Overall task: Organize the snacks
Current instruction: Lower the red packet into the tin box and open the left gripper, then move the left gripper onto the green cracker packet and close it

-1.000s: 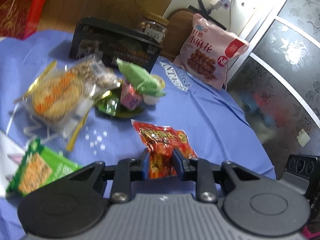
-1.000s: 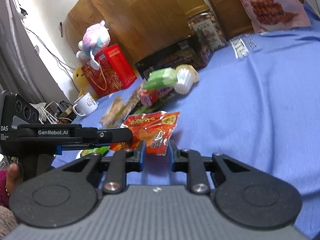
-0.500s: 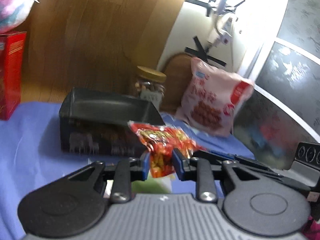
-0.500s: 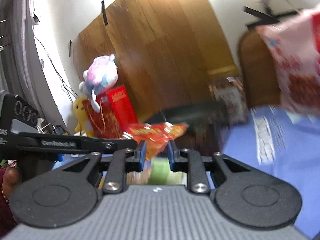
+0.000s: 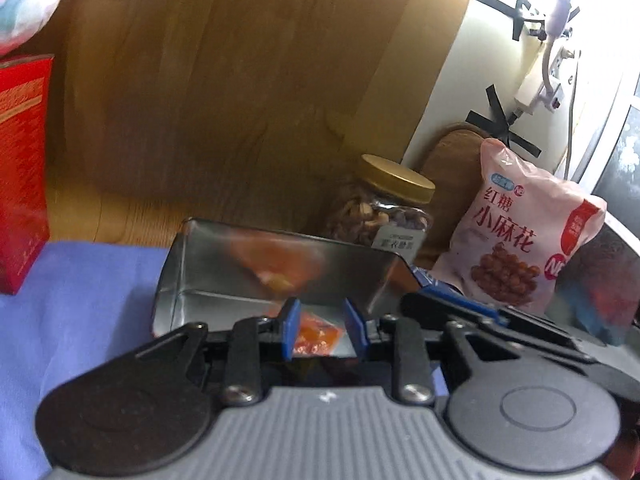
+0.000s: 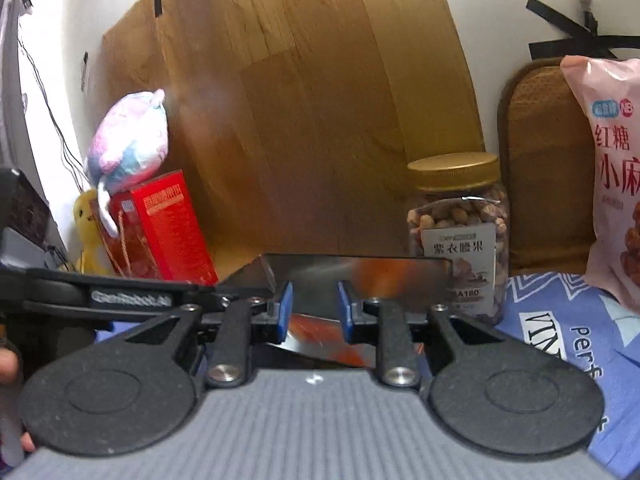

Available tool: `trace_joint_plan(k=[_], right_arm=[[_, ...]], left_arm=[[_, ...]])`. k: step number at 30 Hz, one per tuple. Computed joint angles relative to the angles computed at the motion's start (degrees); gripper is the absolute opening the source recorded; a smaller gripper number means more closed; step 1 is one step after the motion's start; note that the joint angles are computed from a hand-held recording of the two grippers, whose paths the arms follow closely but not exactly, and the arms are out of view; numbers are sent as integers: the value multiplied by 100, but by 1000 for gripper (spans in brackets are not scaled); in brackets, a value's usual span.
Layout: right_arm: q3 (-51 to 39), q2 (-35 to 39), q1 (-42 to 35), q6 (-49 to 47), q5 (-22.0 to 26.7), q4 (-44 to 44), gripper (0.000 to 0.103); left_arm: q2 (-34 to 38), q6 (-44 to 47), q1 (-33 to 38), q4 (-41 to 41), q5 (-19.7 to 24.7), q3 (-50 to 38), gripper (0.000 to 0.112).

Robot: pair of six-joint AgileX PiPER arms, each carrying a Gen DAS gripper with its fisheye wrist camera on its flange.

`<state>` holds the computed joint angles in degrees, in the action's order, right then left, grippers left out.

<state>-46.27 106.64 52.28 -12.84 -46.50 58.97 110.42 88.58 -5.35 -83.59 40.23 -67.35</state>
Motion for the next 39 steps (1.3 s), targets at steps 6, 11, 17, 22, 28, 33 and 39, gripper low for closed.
trace_joint_plan(k=[6,11,17,22,28,33,39], right_arm=[[486,-388,807,129,-490,288,30],[1279,-747,1929,1307,-542,-283,34],[1152,-126,2849,2960,-306,-968,34],[559,278,2853,3380,204,-1202,35],[94,346,3042,2658,876,-197,40],[101,194,3578,1717,592,1197,40],[75,209,4409,896,-341,3049,40]], left_arm=[[-883,574,817,-48,831,1018,27],[-1754,1153,2402,576,2144,2199,31],[-1741,1645,4252,2103,2731,2941,31],[-1479,2029,4706,2413,2361,3322,31],[-1206,2026,5054,2875,2729,3545,29],[-1354,2435,5384,2964,2732,4140,29],[-1398,2265,5416,3066,2767,4256,32]])
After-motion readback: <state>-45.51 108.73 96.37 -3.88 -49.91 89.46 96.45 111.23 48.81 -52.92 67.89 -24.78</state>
